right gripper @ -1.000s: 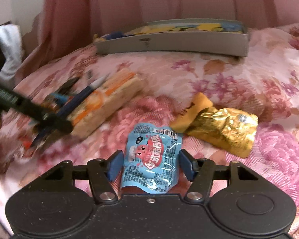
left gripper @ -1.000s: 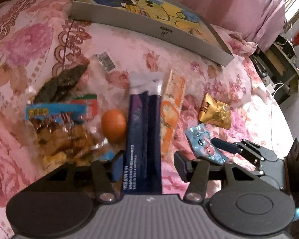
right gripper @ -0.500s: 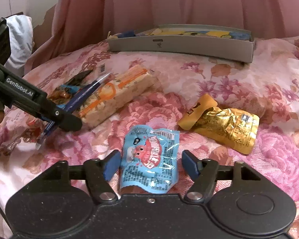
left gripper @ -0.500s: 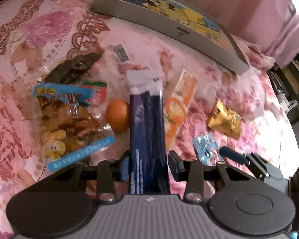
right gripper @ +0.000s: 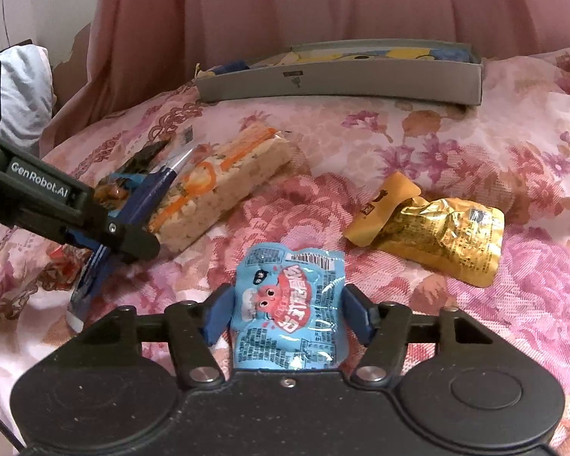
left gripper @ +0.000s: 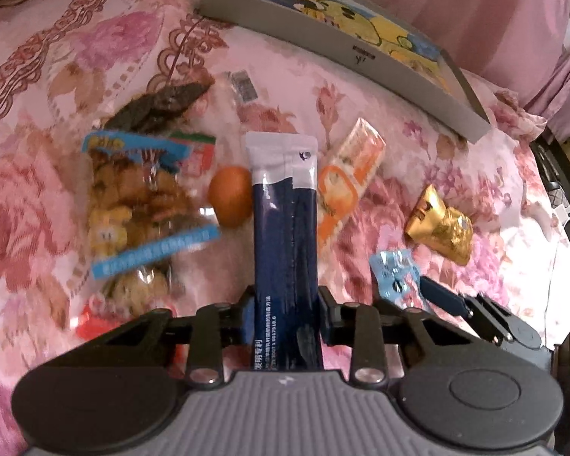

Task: Organize snacks
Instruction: 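Grasp the blue-and-white tube pack with the left tool while the right tool grasps the blue pouch, then carry the tube pack and blue pouch with both tools over the grey tray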

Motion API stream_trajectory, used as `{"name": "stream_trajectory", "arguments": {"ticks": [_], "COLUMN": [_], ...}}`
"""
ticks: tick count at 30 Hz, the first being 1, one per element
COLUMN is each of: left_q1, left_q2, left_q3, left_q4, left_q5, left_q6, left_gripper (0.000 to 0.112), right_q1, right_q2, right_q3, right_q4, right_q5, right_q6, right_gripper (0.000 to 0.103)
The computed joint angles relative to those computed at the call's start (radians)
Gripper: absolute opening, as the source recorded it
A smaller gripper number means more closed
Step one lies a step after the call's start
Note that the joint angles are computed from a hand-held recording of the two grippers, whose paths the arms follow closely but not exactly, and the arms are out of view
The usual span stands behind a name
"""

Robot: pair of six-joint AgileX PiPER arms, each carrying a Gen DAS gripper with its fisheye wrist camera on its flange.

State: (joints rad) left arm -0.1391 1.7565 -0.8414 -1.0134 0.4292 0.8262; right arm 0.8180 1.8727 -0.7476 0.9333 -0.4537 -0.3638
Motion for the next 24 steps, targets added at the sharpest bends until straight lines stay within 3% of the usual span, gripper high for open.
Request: {"name": "stream_trajectory", "arguments": {"ticks": [16,24], "left_q1": [-0.046,-0.048], "left_q2": [-0.093,-0.137], "left_q3": [0.101,0.145], "left_q4": [0.043,-0.046], "left_q5": [-0.027,0.009], "left_q6": [-0.181,-0.070], "left_gripper": [0.029,0.028], "right_q1": [0.051,0.098], "right_q2": [-0.041,-0.048], "right_q3": [0.021,0.021], "right_q4": [0.090,0.188], "right_q5": [0.002,-0.057], "right_q6": [-0.057,-0.207], "right_gripper": [0.056,0.056]}}
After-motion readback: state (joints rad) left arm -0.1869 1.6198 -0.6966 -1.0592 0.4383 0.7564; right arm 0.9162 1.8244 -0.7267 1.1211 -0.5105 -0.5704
